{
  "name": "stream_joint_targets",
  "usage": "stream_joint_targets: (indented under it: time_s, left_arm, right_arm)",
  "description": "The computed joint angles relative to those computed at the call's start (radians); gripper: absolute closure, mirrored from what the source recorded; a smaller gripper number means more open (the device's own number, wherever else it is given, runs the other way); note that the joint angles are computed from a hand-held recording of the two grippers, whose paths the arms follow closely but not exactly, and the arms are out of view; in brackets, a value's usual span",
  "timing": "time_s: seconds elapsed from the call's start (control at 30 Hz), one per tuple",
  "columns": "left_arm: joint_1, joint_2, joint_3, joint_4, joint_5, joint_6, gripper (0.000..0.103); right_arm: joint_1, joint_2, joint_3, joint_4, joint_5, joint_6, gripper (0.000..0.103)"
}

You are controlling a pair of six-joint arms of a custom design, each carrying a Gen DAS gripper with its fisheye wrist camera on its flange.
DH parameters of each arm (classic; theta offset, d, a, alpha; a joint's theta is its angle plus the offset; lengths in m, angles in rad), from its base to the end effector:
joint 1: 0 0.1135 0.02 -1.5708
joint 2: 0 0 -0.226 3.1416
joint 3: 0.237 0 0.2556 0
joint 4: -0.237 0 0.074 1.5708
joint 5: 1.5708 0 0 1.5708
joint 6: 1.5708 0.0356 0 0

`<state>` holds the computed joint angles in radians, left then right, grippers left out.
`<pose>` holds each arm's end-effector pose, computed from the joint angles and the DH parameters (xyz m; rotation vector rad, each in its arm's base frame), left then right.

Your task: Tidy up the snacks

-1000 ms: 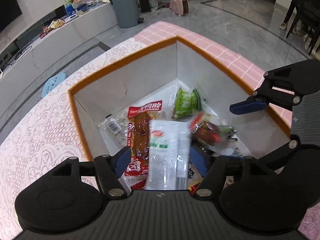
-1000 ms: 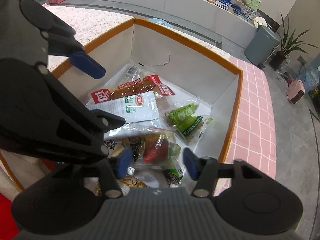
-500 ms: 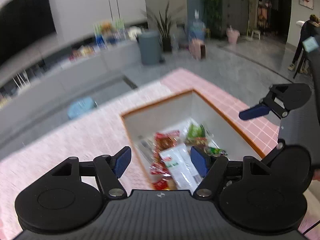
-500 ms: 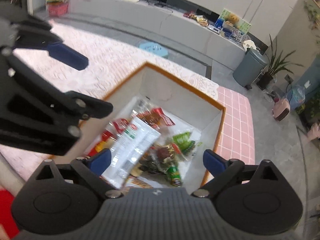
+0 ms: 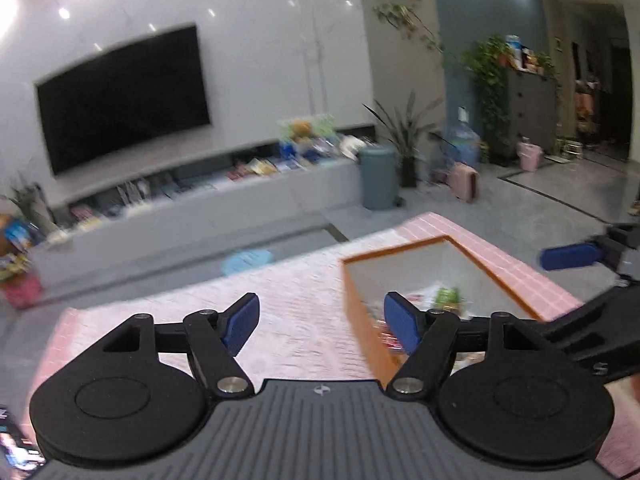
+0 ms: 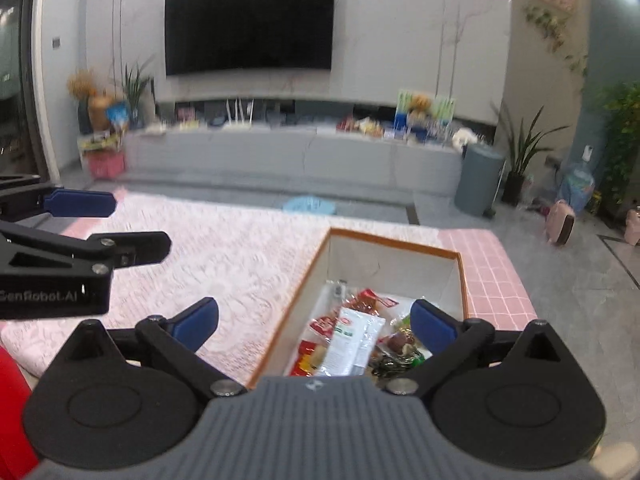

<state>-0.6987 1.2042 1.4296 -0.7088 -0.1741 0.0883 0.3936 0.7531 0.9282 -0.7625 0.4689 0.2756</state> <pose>0.2063 -0.1653 0.3878 0.6860 1.9343 -0.2017 0.1700 0.0532 0.3118 0.1425 2.0847 -0.1031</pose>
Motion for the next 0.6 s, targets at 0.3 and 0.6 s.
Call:
stream_joint_targets:
  time_s: [0.3, 0.6]
  left_arm:
    - [-0.017, -0.167, -0.207, 0.086, -0.05, -0.017, 0.013]
    - [0.103, -0.214, -0.329, 0.063, 0.133, -0.158, 0.009]
  right_arm:
    - [0.436, -0.122, -0.137, -0.107, 0.486, 0.39, 0.003]
    - [0.584, -0.119, -0.272, -0.145, 0.646, 0.694, 0.003]
